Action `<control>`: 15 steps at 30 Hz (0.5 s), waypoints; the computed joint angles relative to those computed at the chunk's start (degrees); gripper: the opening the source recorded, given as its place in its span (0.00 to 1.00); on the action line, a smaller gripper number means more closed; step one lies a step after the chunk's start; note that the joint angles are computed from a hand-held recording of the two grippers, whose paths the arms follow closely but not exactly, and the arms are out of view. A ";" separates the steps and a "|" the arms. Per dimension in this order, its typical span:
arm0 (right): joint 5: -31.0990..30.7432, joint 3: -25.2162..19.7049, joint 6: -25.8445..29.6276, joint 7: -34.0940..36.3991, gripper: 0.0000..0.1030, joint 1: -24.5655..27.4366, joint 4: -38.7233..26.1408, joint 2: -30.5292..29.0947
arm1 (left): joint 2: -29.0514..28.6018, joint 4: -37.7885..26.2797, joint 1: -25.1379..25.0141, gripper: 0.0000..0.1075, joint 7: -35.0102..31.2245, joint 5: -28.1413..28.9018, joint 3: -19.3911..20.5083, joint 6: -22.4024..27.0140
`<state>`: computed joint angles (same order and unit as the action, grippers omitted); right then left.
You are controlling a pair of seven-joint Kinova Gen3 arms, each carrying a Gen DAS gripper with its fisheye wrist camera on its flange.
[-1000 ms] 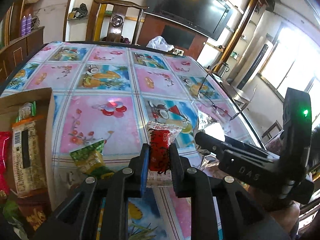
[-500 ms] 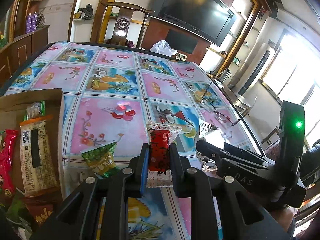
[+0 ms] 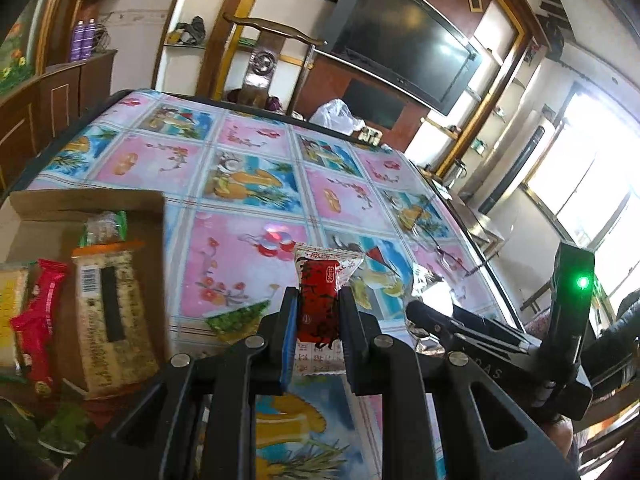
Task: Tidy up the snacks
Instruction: 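Lift the red-and-white candy and silver foil packet and carry them toward the box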
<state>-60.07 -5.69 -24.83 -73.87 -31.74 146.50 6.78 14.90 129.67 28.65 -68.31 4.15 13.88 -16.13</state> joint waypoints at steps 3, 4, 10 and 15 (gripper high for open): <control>0.20 -0.63 -0.93 -0.34 0.60 -0.67 0.10 0.10 | -1.31 1.62 -1.99 0.17 1.41 -0.55 0.09 -0.87; 0.14 -0.81 -1.23 -0.41 0.60 -0.96 0.09 0.19 | -1.63 2.12 -3.12 0.17 2.33 -1.33 0.49 -1.13; 6.29 -1.97 -2.09 -5.57 0.60 -1.47 0.44 0.82 | -4.03 4.82 -8.45 0.17 7.56 -5.17 0.64 -2.10; 10.75 -2.54 -3.13 -9.59 0.60 -2.71 0.40 1.53 | -5.86 6.29 -9.05 0.17 7.43 -3.72 -2.13 -1.77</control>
<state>-49.31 -8.23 -27.96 -83.46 -34.45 146.90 8.31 9.04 135.96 19.60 -60.89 0.42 11.75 -17.90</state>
